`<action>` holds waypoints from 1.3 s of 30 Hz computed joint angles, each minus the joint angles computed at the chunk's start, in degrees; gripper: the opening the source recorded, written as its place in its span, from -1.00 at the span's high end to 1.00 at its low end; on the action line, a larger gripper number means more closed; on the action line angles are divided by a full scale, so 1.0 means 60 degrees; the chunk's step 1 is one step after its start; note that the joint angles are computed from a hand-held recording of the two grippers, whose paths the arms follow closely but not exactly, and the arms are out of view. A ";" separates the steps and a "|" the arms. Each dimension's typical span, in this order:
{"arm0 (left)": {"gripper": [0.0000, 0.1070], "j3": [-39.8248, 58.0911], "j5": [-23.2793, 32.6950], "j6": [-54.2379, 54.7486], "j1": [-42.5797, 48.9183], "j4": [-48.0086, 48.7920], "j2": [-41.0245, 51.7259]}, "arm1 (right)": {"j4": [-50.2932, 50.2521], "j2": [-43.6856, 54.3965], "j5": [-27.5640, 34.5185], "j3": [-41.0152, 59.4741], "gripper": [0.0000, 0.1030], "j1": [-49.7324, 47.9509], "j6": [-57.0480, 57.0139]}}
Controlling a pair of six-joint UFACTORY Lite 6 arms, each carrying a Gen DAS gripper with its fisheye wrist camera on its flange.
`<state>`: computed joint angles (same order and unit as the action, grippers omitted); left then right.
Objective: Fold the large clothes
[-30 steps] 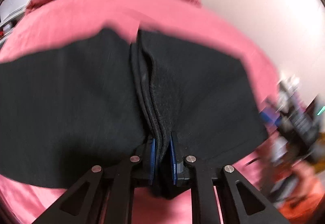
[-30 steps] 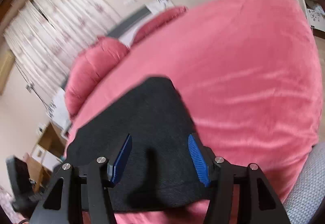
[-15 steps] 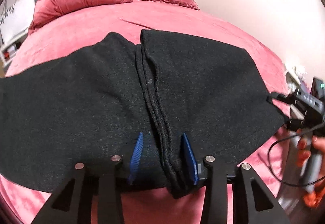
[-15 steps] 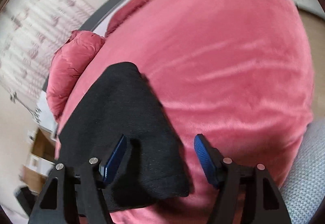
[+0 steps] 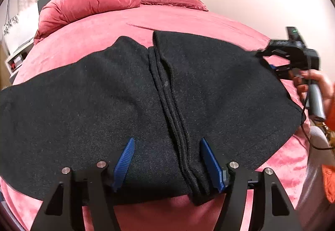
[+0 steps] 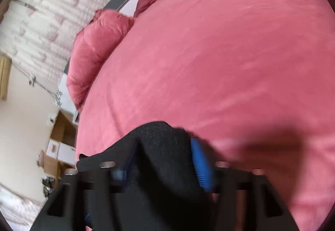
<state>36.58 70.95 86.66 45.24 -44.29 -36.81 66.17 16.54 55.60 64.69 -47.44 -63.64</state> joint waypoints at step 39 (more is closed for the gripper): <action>-0.39 0.5227 -0.0001 -0.0070 0.1745 -0.0490 0.5442 | -0.1290 -0.2158 0.4938 -0.2383 0.64 -0.2841 -0.0079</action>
<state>67.94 70.94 86.24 55.71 -47.23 -4.15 58.43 3.60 85.22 50.39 -64.49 -64.12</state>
